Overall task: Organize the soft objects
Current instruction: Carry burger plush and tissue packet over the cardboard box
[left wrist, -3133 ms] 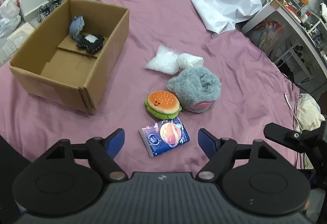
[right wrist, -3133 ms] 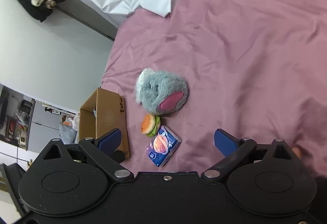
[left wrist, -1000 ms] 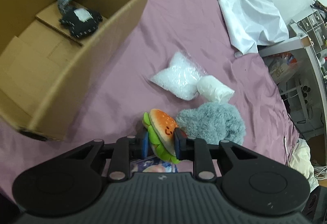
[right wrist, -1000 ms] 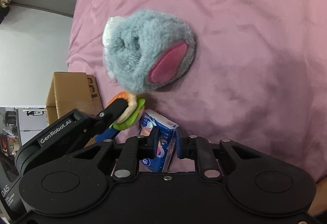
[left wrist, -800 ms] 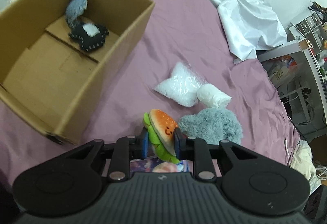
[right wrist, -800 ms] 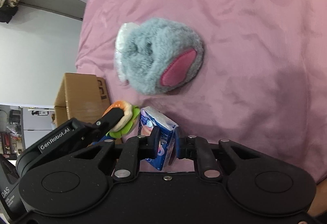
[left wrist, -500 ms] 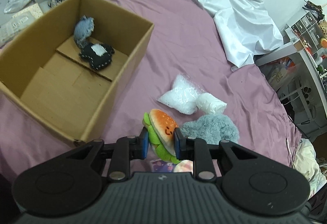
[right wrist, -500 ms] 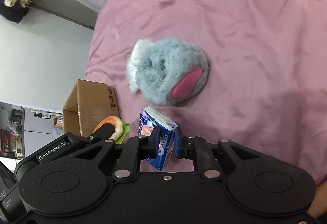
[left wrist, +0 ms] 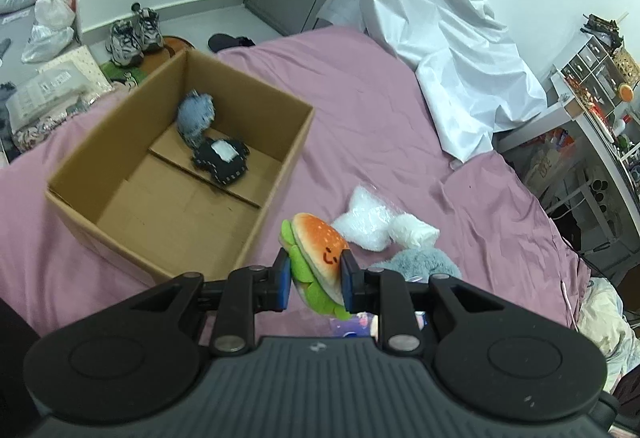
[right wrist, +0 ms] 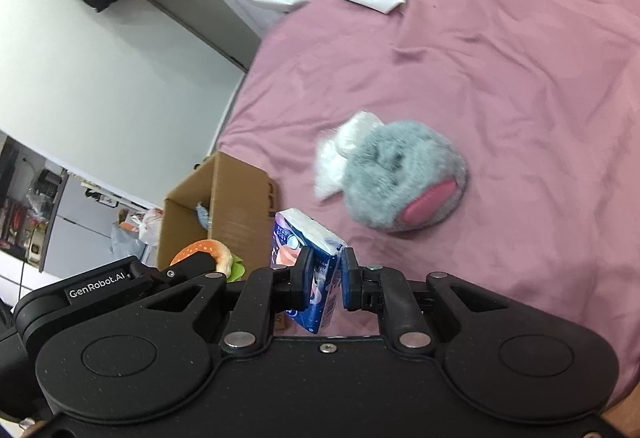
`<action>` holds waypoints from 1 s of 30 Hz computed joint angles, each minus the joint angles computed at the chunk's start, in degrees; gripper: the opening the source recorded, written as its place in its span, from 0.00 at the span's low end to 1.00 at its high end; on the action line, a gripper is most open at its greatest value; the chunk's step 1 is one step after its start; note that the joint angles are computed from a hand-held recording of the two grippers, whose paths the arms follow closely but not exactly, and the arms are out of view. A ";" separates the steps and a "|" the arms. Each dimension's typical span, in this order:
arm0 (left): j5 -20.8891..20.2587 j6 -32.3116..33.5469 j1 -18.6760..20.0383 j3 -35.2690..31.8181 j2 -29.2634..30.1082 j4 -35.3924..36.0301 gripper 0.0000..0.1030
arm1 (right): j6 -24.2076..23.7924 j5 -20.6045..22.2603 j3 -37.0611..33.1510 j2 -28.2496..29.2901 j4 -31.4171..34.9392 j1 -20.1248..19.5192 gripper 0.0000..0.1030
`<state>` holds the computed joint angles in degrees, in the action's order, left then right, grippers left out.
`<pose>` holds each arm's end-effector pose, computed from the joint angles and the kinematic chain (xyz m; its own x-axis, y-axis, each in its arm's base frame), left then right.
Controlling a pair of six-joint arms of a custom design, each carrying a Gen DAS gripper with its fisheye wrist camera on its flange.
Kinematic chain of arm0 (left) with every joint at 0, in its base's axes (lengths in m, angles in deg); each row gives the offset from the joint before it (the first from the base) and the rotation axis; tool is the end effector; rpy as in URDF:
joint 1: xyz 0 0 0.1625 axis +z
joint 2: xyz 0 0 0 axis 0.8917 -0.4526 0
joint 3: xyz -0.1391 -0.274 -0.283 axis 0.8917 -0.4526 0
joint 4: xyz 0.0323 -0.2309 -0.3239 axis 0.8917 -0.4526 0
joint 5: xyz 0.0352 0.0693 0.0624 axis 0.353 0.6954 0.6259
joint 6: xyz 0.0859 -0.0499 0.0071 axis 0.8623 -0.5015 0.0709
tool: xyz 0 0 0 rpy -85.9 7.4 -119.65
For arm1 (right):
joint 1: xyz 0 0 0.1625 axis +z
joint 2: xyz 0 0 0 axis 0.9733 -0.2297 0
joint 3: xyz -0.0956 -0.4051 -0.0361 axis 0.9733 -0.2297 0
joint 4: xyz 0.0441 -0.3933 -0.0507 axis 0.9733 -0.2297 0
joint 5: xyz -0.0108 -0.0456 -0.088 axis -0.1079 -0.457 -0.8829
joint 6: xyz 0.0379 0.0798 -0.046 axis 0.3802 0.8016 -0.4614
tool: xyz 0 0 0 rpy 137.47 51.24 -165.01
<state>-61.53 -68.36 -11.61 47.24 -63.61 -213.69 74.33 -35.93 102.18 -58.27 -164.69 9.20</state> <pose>-0.3511 -0.7183 -0.0151 -0.8599 0.3734 -0.3481 0.4711 0.8431 -0.2592 0.0471 -0.6166 0.2412 -0.8197 0.5695 -0.0615 0.3126 0.3548 -0.8811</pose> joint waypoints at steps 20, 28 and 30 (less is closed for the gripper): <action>2.85 1.93 0.79 -4.53 -0.65 0.55 0.23 | -13.02 1.03 -7.37 1.95 0.34 2.55 0.13; 4.27 2.29 1.41 -9.31 0.96 2.08 0.23 | -15.41 4.43 -12.42 4.19 2.44 2.54 0.13; 4.53 2.18 1.71 -10.93 1.64 2.87 0.23 | -15.59 5.41 -13.23 4.55 2.88 2.34 0.13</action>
<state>-56.99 -66.18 -9.91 36.30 -61.96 -210.81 58.74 -30.53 88.95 -53.71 -161.81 11.54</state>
